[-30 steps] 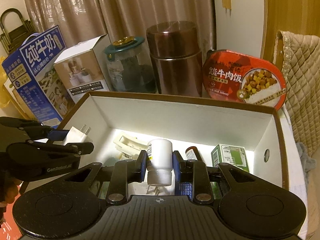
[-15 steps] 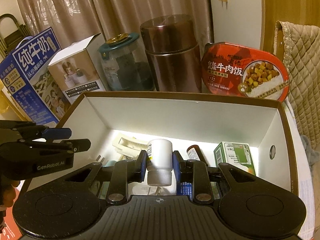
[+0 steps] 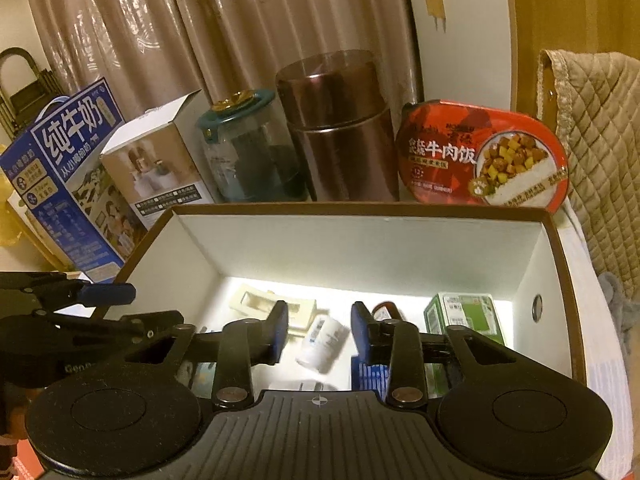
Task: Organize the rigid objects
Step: 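Withdraw both grippers from the box back over the mat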
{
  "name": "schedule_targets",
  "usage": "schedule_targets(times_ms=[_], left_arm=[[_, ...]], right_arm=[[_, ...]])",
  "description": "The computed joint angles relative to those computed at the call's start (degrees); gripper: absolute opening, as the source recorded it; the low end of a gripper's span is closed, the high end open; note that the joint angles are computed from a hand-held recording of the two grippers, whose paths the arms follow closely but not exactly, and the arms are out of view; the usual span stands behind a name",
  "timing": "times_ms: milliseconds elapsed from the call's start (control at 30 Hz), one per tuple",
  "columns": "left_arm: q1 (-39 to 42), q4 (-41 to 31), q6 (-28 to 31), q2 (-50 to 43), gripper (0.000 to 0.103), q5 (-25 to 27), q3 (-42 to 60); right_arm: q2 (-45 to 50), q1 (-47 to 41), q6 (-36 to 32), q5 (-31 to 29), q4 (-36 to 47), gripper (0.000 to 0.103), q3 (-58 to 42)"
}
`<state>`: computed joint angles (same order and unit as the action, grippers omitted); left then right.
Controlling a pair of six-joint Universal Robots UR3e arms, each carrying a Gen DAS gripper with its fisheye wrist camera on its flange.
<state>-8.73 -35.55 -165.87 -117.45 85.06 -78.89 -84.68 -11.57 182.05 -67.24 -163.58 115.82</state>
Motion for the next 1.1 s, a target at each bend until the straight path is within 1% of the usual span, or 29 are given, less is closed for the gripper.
schedule_targets(times_ms=[67, 133, 200, 400, 467, 500, 533, 700, 767, 900, 1000, 1100], left_arm=[[0.04, -0.23, -0.23, 0.64, 0.058, -0.12, -0.43], [0.05, -0.27, -0.41, 1.45, 0.06, -0.11, -1.1], [-0.08, -0.15, -0.96, 2.49, 0.063, 0.08, -1.94], [-0.17, -0.08, -2.17, 7.01, 0.063, -0.26, -5.42], [-0.11, 0.16, -3.06, 9.28, 0.066, -0.47, -7.33], [-0.05, 0.35, -3.76, 10.71, 0.07, -0.58, -8.63], [0.02, 0.66, -4.22, 11.89, 0.071, -0.76, -9.81], [0.16, 1.92, -5.86, 19.96, 0.072, -1.39, -17.59], [0.36, 2.03, -6.41, 23.88, 0.072, -1.81, -21.05], [0.81, 1.6, -7.32, 31.69, 0.072, -2.26, -27.2], [1.44, 0.76, -7.84, 38.16, 0.074, -2.84, -31.6], [1.84, -0.42, -8.39, 44.15, 0.077, -2.83, -35.24]], right_arm=[[-1.19, -0.56, -0.15, 0.53, -0.27, 0.043, 1.33], [-2.5, -1.02, -0.4, 1.01, -0.02, 0.045, 2.4], [-3.73, -1.47, -0.63, 1.48, 0.22, 0.046, 3.36], [-8.8, -2.52, -1.27, 2.92, 2.48, 0.049, 5.98], [-11.45, -3.13, -1.57, 3.63, 3.71, 0.051, 7.21], [-12.73, -3.41, -1.73, 3.9, 4.51, 0.051, 7.73], [-14.16, -3.66, -1.93, 4.01, 5.6, 0.052, 8.18], [-22.93, -5.68, -3.61, 5.1, 11.11, 0.057, 11.66], [-27.75, -7.32, -4.55, 6.3, 14.14, 0.058, 13.69], [-39.38, -11.9, -7.12, 9.56, 23.07, 0.06, 17.38], [-49.22, -15.83, -10.52, 12.03, 33.37, 0.062, 18.57], [-59.42, -20.62, -15.18, 15.06, 46.43, 0.063, 18.43]])
